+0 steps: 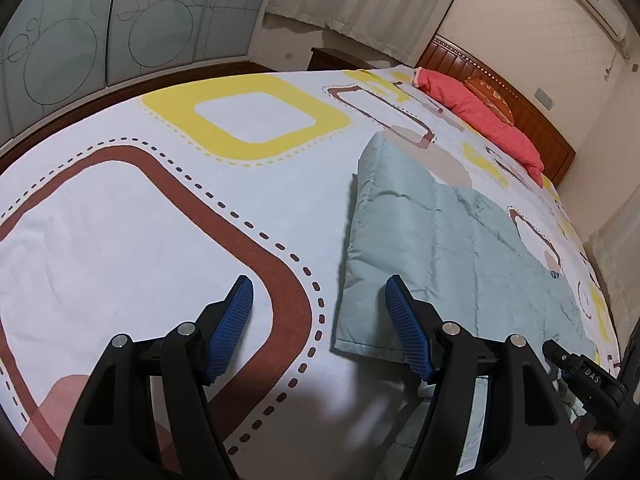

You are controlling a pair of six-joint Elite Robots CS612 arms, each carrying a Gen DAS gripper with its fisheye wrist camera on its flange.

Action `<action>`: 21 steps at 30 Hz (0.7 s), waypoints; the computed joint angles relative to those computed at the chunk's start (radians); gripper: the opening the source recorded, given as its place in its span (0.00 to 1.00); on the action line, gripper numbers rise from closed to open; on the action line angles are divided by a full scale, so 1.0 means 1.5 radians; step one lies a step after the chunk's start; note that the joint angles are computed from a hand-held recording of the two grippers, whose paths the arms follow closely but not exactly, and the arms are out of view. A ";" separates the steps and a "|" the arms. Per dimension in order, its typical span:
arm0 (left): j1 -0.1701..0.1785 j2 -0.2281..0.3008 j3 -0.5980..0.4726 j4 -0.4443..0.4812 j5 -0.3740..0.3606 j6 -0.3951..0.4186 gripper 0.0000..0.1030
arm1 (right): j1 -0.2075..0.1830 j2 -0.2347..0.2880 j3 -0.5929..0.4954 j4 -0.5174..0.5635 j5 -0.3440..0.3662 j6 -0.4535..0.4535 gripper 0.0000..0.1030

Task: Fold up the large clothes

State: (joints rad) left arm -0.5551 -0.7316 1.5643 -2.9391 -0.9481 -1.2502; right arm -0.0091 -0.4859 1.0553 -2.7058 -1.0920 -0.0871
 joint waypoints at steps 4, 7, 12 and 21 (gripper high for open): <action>0.000 0.000 0.002 -0.014 -0.001 0.011 0.67 | -0.003 -0.013 0.024 -0.056 -0.006 -0.012 0.08; -0.003 -0.001 0.001 -0.027 0.003 0.024 0.67 | -0.014 -0.022 0.039 -0.099 -0.013 -0.007 0.08; -0.006 0.003 -0.015 -0.028 0.002 0.049 0.67 | -0.039 -0.028 0.044 -0.131 -0.047 0.008 0.08; -0.010 0.029 -0.075 -0.005 -0.017 0.110 0.67 | -0.073 -0.005 0.003 -0.096 -0.101 0.025 0.08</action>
